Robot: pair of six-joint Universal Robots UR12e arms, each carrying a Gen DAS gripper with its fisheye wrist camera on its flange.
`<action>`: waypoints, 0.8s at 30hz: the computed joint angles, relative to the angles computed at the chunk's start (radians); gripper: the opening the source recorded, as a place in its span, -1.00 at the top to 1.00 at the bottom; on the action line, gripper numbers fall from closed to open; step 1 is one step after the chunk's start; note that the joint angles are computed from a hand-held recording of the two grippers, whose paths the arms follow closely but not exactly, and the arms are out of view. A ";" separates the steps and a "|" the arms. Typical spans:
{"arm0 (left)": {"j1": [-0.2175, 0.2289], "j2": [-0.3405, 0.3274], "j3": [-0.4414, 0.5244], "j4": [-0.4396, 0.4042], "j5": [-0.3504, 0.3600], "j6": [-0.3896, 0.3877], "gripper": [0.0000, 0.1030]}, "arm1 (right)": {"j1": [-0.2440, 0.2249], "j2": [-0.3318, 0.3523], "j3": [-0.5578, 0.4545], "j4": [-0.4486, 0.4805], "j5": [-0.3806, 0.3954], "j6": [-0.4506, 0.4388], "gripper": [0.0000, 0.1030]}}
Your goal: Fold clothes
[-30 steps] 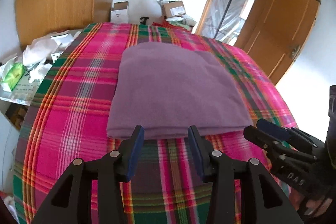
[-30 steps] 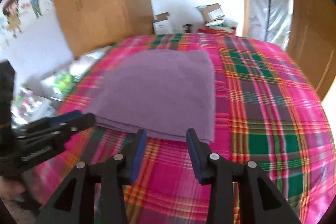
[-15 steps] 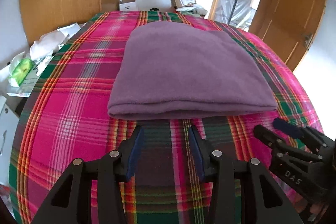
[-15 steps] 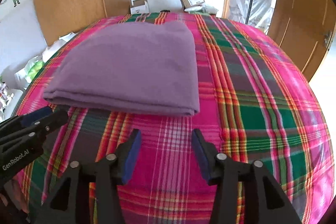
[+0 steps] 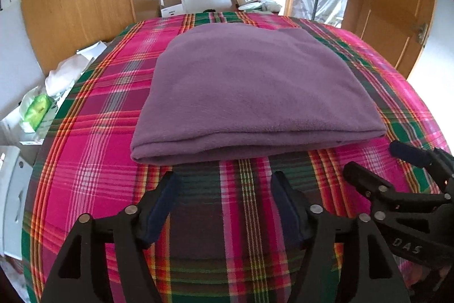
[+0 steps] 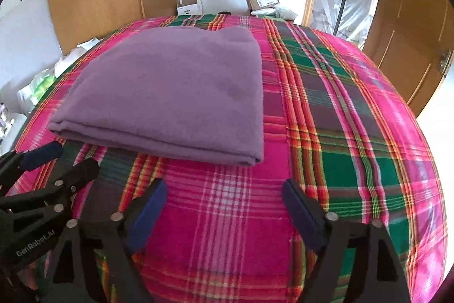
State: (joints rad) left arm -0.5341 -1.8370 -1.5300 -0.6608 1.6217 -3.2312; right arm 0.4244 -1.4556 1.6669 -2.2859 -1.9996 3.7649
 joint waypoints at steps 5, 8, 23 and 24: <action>-0.010 -0.009 0.013 -0.010 0.033 -0.047 -0.45 | -0.002 -0.003 0.006 -0.010 0.003 -0.009 -0.65; -0.012 -0.008 0.012 -0.010 0.037 -0.054 -0.46 | -0.005 -0.009 0.014 -0.019 0.013 -0.018 -0.66; -0.021 -0.012 0.021 -0.021 0.062 -0.085 -0.48 | -0.013 -0.018 0.025 -0.035 0.031 -0.051 -0.64; -0.021 -0.012 0.021 -0.021 0.064 -0.087 -0.48 | -0.012 -0.017 0.024 -0.035 0.029 -0.051 -0.64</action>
